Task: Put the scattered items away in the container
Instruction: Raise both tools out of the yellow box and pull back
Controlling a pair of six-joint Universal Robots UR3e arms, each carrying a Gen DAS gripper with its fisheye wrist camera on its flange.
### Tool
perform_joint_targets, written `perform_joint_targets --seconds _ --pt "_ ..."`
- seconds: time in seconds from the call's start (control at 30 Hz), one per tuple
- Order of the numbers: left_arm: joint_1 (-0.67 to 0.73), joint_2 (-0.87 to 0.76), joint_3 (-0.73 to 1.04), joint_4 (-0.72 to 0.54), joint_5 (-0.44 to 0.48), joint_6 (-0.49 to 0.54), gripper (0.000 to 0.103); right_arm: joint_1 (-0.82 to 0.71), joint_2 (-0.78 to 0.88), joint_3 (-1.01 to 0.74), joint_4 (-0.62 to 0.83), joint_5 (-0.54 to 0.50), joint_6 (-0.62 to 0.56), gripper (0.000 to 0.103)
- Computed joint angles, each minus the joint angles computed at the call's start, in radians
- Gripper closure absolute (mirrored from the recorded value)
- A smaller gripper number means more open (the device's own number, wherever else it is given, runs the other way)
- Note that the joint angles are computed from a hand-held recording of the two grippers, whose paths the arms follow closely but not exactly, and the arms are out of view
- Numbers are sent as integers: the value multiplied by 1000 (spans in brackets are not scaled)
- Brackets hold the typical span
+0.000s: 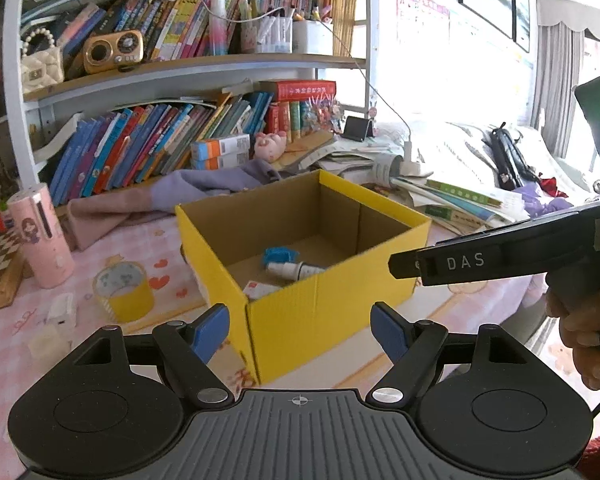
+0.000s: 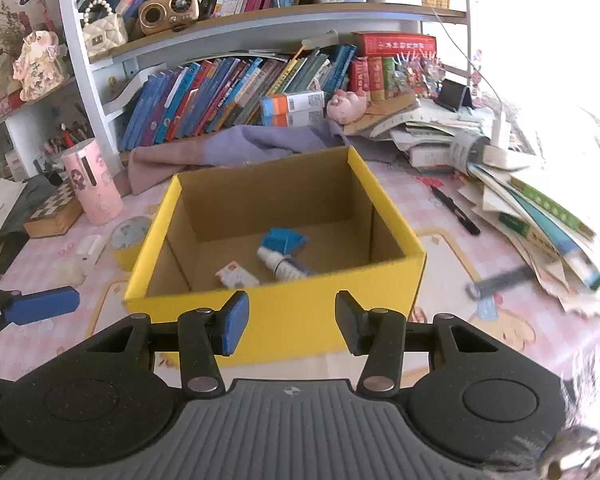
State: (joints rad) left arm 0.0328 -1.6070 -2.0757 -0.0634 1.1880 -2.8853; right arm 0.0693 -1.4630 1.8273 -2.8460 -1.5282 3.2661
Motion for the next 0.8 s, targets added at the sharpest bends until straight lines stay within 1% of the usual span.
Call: perform_joint_targets --seconds 0.17,0.27,0.47,0.5,0.57,0.6,0.8 --pt "85 144 -143 -17 -83 45 23 92 -66 73 -6 -96 56 57" --pt "144 240 -216 -65 -132 90 23 150 -92 106 -7 -147 93 57" --pt "276 446 -328 -232 -220 194 23 266 -107 140 1 -236 177 57" --pt "293 475 -339 -260 -228 208 23 283 -107 142 4 -245 190 57" --pt "320 522 -356 -306 -233 225 19 315 -106 145 6 -264 213 57" --pt "323 532 -361 -312 -228 222 18 330 -103 144 9 -271 222 57" --pt "423 676 -404 -468 -284 297 18 416 -75 126 26 -313 254 57"
